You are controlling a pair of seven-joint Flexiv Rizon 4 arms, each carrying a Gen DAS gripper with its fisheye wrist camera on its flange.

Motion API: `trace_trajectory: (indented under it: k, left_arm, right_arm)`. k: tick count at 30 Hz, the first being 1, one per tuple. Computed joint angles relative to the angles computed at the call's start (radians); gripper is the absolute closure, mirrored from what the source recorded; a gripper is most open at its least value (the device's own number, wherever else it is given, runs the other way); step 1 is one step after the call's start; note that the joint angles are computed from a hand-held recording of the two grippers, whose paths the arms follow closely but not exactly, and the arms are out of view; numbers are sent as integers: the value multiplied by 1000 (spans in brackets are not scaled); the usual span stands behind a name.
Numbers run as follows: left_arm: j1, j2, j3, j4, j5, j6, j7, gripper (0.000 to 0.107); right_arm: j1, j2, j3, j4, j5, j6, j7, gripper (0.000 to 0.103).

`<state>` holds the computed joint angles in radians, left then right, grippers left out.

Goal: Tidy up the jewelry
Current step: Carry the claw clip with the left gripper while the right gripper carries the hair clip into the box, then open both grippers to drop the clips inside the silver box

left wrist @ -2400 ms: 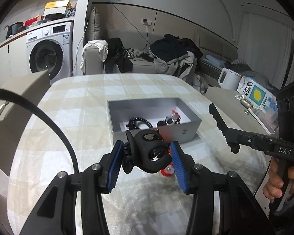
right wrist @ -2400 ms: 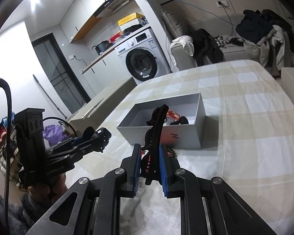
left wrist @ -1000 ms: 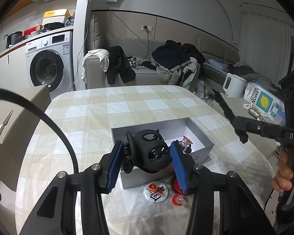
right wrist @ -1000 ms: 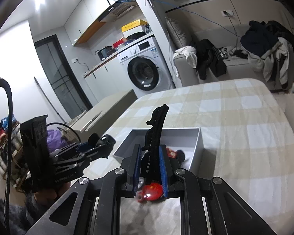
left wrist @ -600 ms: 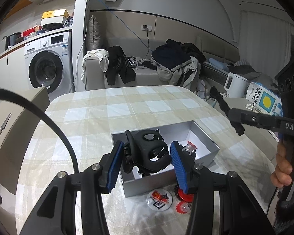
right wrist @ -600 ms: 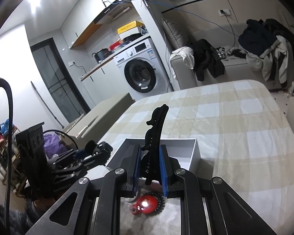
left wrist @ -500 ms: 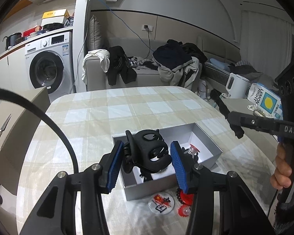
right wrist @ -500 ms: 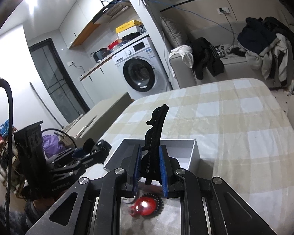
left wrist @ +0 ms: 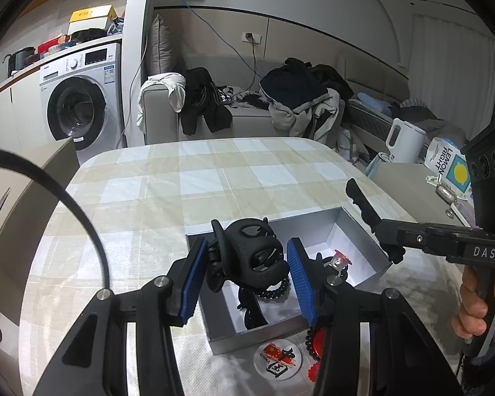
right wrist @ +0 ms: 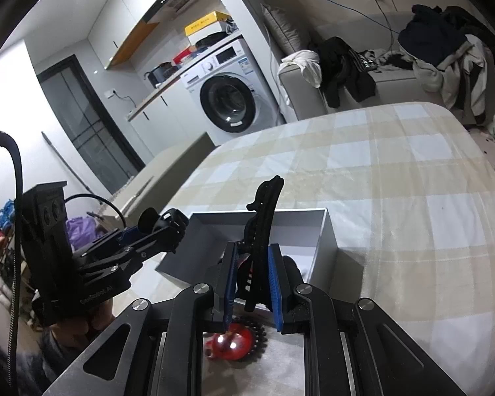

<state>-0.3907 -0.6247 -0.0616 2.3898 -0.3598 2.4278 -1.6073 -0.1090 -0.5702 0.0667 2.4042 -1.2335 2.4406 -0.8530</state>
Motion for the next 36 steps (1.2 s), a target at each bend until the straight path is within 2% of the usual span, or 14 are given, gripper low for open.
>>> trace_trajectory:
  k: [7,15,26,34,36]
  left_arm:
    - [3,-6,-6,-11,16,-28,2,64]
    - [-8,-15,-3,-26,17,-57,12,64]
    - [-11,-20,2,-31,17,-72,19,64]
    - [-9,-19,1,-29,18,-78,17,64]
    - [-8,-19,1,-29,19,-79,16,64]
  right_arm:
    - [10,4,4,10,27,-38,-26,86]
    - [40,15,32,29,142,-96,-104,88]
    - [13,10,60,25,145,-107,-115,91]
    - [3,1,61,20,128,-93,-104,91]
    - [0,0,60,22,122,-78,-103,88]
